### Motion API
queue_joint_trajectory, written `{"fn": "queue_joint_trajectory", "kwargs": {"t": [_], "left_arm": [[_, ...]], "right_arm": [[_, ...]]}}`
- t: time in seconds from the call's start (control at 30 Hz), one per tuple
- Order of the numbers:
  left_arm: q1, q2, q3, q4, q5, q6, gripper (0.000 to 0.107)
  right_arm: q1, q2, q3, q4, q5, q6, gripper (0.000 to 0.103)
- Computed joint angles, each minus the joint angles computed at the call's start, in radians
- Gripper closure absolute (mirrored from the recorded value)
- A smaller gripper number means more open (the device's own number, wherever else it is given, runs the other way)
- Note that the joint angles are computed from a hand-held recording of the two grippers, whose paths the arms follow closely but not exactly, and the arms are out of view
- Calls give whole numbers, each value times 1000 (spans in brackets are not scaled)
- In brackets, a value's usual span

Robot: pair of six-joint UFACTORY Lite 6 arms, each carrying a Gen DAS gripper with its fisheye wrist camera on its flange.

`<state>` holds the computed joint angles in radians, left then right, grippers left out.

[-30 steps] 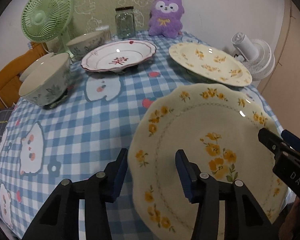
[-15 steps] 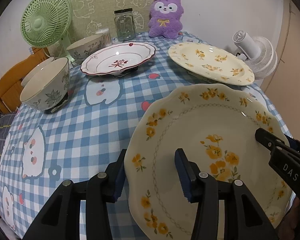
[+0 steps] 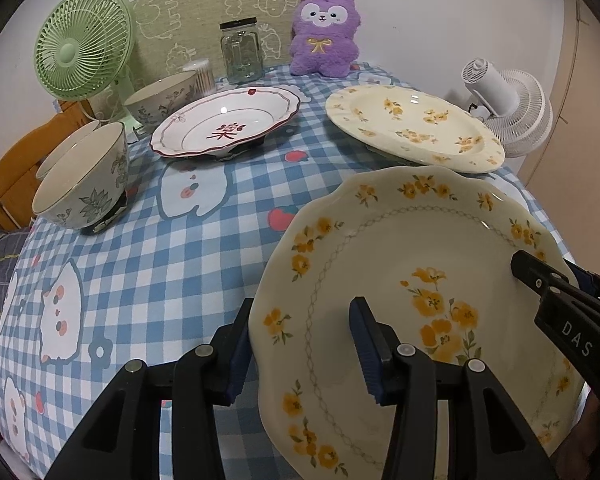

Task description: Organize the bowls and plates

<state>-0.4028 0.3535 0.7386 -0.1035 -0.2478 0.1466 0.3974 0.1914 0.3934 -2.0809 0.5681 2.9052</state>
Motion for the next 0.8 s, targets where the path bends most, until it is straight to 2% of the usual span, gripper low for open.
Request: {"fn": "queue_joint_trajectory", "kwargs": {"t": [0.63,0.67,0.73,0.8], "left_arm": [[10,15,23,100,9,-91,60],[9,15,23,98,11,-90,58],[5,16,23,52,18,-42,34],[5,8,11,35,13,-22,31]], "right_arm": [[-34,-1,10,-20,-21,16,58],[-39,-3,8,-31,-26,25,57],[-42,-4,11,-25,-36,16,55],[-30,-4,15,24,-34,-20,49]]}}
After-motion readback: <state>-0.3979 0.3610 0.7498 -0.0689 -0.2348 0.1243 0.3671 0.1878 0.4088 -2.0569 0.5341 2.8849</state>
